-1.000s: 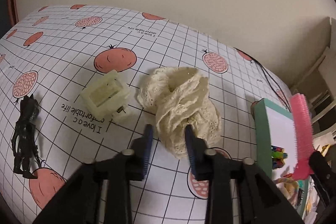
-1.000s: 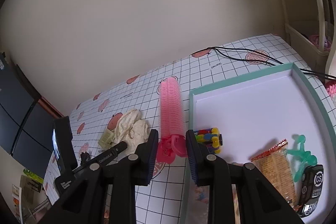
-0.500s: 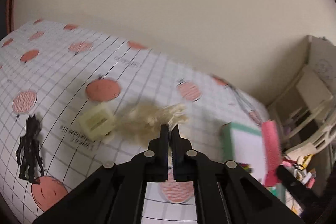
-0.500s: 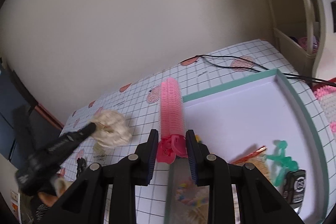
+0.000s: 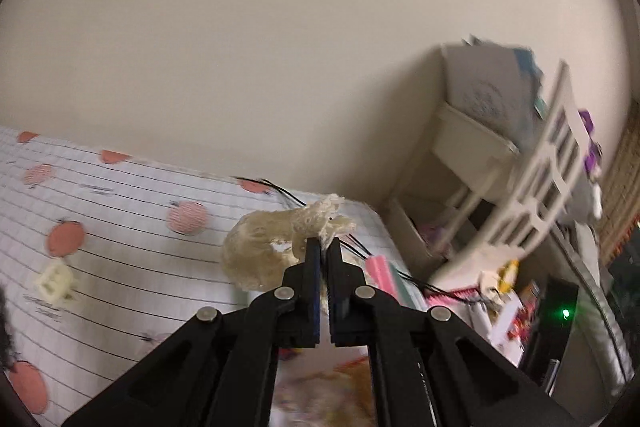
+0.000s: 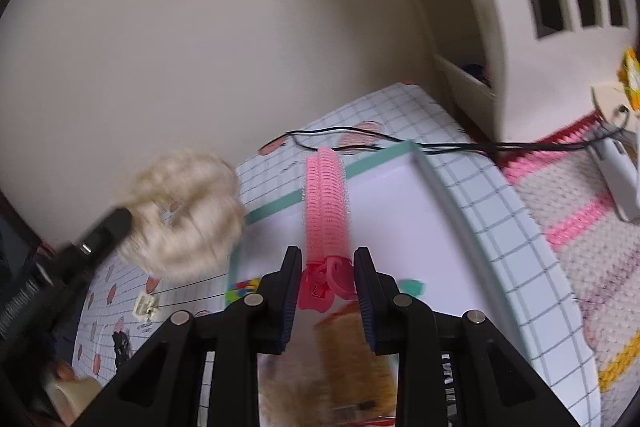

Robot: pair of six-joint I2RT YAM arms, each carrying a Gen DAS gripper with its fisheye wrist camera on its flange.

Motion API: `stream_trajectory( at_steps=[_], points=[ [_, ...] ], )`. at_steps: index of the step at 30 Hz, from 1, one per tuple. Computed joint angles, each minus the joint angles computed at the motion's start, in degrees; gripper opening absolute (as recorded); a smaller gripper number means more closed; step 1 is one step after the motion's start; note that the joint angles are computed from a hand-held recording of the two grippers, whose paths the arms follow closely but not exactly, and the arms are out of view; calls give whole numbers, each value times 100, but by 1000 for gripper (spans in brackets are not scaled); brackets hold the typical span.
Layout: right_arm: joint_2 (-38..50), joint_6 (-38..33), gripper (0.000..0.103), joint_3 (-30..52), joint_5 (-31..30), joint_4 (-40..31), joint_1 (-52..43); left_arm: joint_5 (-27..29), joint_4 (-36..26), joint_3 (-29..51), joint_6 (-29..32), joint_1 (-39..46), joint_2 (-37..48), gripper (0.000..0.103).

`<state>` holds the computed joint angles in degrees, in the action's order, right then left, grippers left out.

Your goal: Organize objects

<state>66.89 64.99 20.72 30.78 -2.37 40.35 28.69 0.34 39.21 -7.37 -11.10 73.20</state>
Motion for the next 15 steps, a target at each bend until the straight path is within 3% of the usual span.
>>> stream_trajectory(
  at_steps=[5,15],
  points=[
    [-196,17,29,-134,-75,-292,-195,-521,196,-112,-125,-717,437,2],
    [2,-24,30,-6,-109,-373,-90,-961,96,-95,-14,-1060,1020,2]
  ],
)
